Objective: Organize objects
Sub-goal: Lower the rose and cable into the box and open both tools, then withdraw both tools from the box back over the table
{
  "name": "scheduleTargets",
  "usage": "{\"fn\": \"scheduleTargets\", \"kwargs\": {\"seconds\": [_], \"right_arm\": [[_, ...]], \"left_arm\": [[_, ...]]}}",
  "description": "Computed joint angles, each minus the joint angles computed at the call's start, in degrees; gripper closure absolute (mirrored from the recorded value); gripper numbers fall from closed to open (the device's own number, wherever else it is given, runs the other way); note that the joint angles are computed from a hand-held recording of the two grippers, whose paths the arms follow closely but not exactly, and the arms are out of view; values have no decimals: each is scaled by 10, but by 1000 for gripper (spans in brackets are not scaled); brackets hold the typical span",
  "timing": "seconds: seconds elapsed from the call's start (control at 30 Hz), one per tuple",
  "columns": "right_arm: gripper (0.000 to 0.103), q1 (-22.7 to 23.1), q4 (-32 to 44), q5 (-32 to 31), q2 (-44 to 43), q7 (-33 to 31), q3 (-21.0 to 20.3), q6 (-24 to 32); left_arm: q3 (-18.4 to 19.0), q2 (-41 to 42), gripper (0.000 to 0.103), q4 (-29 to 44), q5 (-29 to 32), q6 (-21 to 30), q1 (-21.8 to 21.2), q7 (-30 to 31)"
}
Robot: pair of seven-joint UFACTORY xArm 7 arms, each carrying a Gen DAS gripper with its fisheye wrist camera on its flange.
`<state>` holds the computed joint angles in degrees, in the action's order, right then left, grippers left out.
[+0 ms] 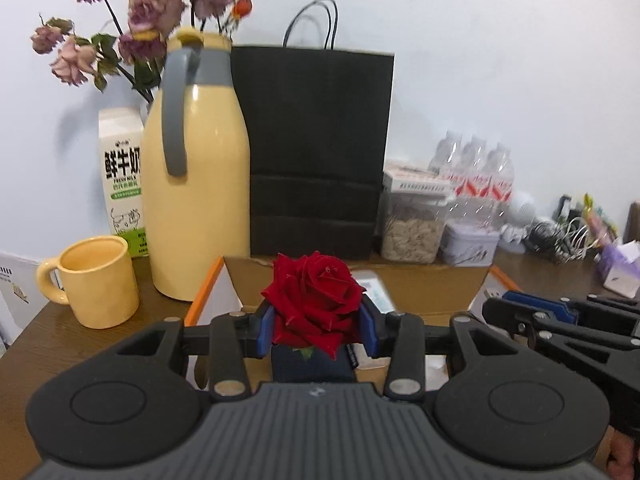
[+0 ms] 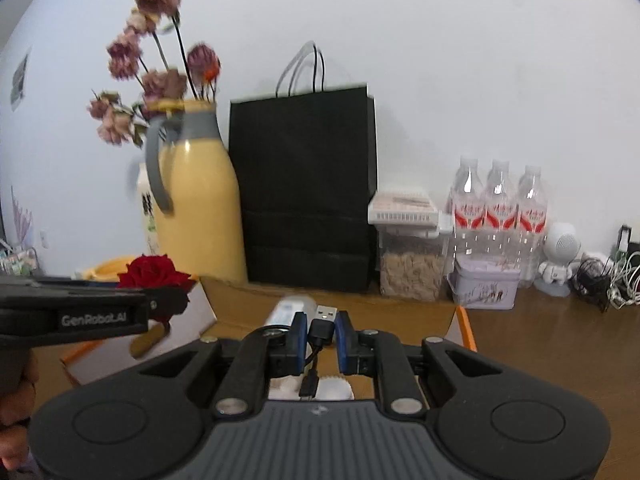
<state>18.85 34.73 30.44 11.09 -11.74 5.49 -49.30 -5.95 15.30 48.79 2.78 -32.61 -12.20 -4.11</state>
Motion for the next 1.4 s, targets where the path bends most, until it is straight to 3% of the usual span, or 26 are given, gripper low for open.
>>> {"fn": "scheduleTargets", "kwargs": {"seconds": [0.17, 0.3, 0.33, 0.37, 0.43, 0.5, 0.53, 1.0, 1.4], "right_arm": [[89, -18, 4, -38, 11, 25, -8, 31], [89, -13, 2, -27, 13, 18, -10, 37], [87, -11, 3, -22, 13, 14, -11, 38], [87, -8, 3, -16, 14, 12, -11, 37], [65, -7, 3, -9, 13, 10, -11, 38], [6, -5, 1, 1, 14, 13, -11, 31], [0, -5, 1, 3, 16, 16, -10, 26], [0, -3, -9, 3, 2, 15, -7, 30], [0, -2, -93, 14, -68, 16, 14, -34]], "left_arm": [[9, 21, 61, 17, -14, 18, -7, 19], [12, 24, 57, 17, -28, 17, -10, 25], [16, 23, 46, 17, -41, 16, -17, 33], [21, 22, 25, 15, -57, 12, -25, 42], [28, 24, 0, 12, -89, -8, -38, 58], [30, 28, 0, 11, -117, -31, -47, 70], [28, 27, 0, 13, -120, -25, -44, 70], [18, 21, 0, 8, -120, -26, -36, 66], [0, -49, 0, -78, -8, -98, 13, -30]]}}
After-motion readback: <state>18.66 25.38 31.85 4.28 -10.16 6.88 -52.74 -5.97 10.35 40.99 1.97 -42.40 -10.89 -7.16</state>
